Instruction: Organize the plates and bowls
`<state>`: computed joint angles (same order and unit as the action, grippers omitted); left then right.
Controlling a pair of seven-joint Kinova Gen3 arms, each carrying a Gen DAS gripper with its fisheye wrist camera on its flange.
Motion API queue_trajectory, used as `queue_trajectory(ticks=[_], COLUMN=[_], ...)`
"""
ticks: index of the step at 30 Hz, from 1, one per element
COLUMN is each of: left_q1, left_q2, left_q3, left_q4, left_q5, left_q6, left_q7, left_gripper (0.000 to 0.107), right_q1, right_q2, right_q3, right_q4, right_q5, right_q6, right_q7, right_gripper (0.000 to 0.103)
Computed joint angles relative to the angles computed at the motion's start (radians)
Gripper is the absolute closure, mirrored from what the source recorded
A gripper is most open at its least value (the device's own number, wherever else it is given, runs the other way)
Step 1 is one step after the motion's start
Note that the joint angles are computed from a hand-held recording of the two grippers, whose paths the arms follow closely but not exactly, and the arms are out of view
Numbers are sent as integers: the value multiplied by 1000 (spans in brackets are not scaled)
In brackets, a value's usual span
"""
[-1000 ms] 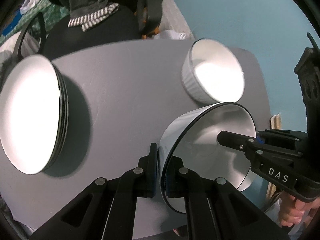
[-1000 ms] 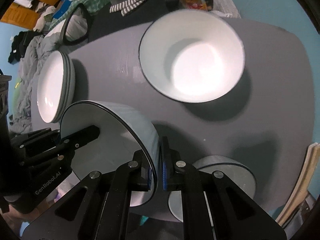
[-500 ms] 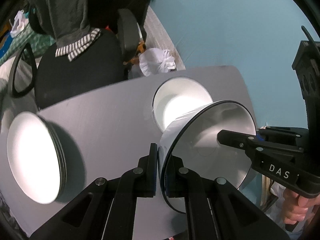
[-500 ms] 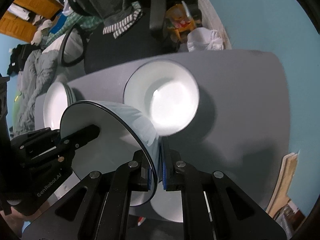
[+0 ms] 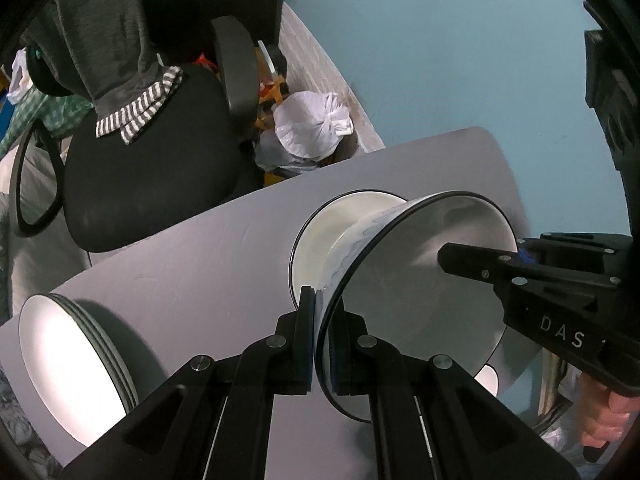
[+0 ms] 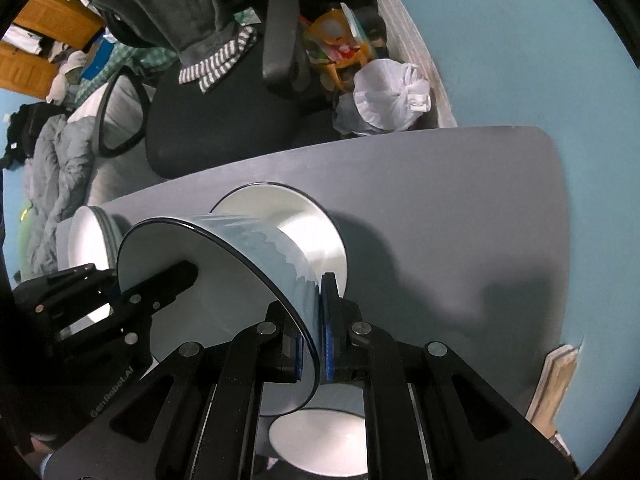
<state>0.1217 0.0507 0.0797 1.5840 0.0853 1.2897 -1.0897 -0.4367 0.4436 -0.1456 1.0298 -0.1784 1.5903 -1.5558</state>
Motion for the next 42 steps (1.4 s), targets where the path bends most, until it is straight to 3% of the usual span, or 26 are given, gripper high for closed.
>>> queue_trajectory(ticks=[17,24,35,38,42], left_q1=[-9,-29,-30,-26,0], left_q2=[63,67,72,60,44], left_q3=[-8,-15,-12,-12,-2], left_q4=[-16,-10,-19,-16,-23], left_q5=[7,43,61,57,-10], left_q6=[17,12,13,4,6], left_q7=[-21,-61,-67,-61,-25], left_gripper=[102,99,86,79,60], right_q1=[-2,-16,-13,-19,-16], right_q2=[89,114,144,139,135], right_q3=[9,10,9,20,23], right_q4=[-92,-133,-193,-209,-213], right_q5=[-4,0,-29,-12,1], right_q6=[79,117,179,185,184], right_q7=[-28,-44,-78,-96,-101], right_gripper=[95,87,67,43,40])
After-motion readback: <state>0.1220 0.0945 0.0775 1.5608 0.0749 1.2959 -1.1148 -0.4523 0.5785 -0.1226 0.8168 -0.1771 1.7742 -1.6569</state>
